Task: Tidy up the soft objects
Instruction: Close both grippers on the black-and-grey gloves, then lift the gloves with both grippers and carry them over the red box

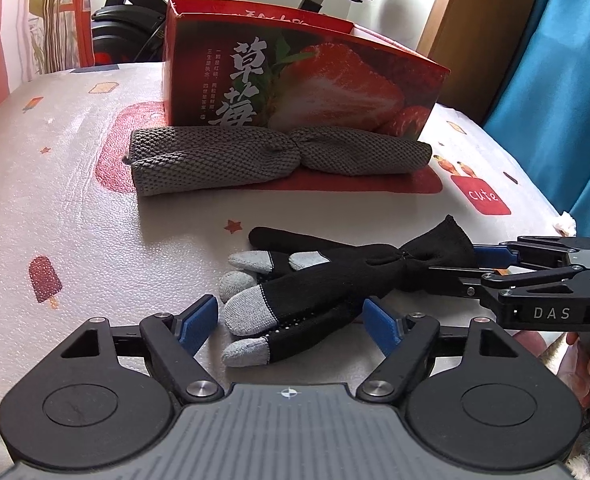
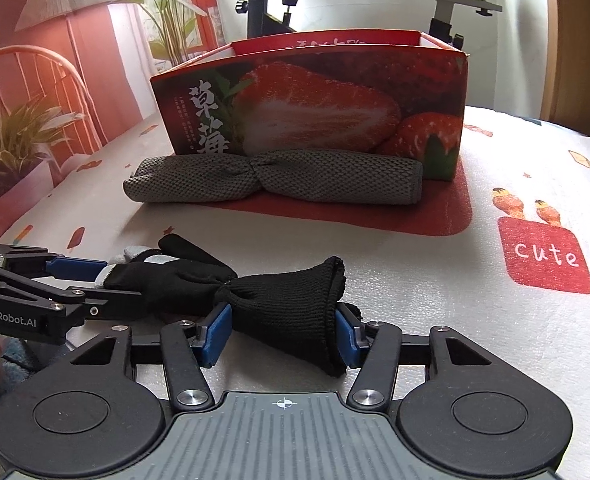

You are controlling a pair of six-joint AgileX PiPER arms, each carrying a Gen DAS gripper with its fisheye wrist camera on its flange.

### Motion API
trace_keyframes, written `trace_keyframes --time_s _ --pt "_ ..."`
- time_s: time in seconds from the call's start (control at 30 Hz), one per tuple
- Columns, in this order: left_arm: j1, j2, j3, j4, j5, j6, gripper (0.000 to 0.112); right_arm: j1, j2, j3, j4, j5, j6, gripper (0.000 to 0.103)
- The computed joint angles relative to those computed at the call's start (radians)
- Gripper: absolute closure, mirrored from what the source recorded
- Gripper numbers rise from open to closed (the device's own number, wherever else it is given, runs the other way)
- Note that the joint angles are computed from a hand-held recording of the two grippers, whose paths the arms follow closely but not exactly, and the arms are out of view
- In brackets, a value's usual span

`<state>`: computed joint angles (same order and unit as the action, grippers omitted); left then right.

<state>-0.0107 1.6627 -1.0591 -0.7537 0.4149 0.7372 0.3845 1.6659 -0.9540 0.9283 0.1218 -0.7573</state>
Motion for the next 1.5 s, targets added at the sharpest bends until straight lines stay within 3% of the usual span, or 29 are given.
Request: trace_keyframes --time_s 0.2,0.3,0.37,0.47,0.5,0.8,1.03,1.2,1.33,1.5 --pt "0.004 0.003 0.004 -0.014 -0.004 0.013 0.033 -0.006 0.001 0.001 0.120 0.019 -0.130 0.056" --pt "-0.016 -0.003 0.007 0.074 -0.036 -0.064 0.049 -0.008 0.000 0.005 0.185 0.021 -0.198 0.058" --pt "-0.023 -0.003 0.004 0.106 -0.038 -0.087 0.069 -0.006 0.000 0.004 0.190 0.020 -0.204 0.060" --pt "-0.013 -0.004 0.004 0.049 -0.021 -0.018 0.097 -0.004 -0.005 0.011 0.276 0.022 -0.293 0.064" --pt "-0.003 -0.004 0.006 0.003 -0.009 0.030 0.101 -0.006 -0.007 0.014 0.318 0.026 -0.337 0.066" --pt "0.049 -0.046 0.035 -0.206 -0.009 0.179 0.103 -0.036 -0.050 0.037 0.706 0.062 -0.736 0.077" --pt "0.065 -0.108 0.013 -0.272 -0.028 0.225 0.103 -0.041 -0.063 -0.031 0.593 0.079 -0.680 0.080" --pt "0.052 -0.125 -0.077 -0.186 -0.060 0.170 0.103 -0.054 -0.059 -0.150 0.423 0.106 -0.564 0.080" --pt "0.038 -0.046 -0.273 -0.058 -0.025 0.026 0.103 -0.077 -0.016 -0.319 0.205 0.148 -0.385 0.080" --pt "0.016 0.162 -0.660 0.207 0.114 -0.261 0.103 -0.111 0.128 -0.644 -0.151 0.251 -0.048 0.080"
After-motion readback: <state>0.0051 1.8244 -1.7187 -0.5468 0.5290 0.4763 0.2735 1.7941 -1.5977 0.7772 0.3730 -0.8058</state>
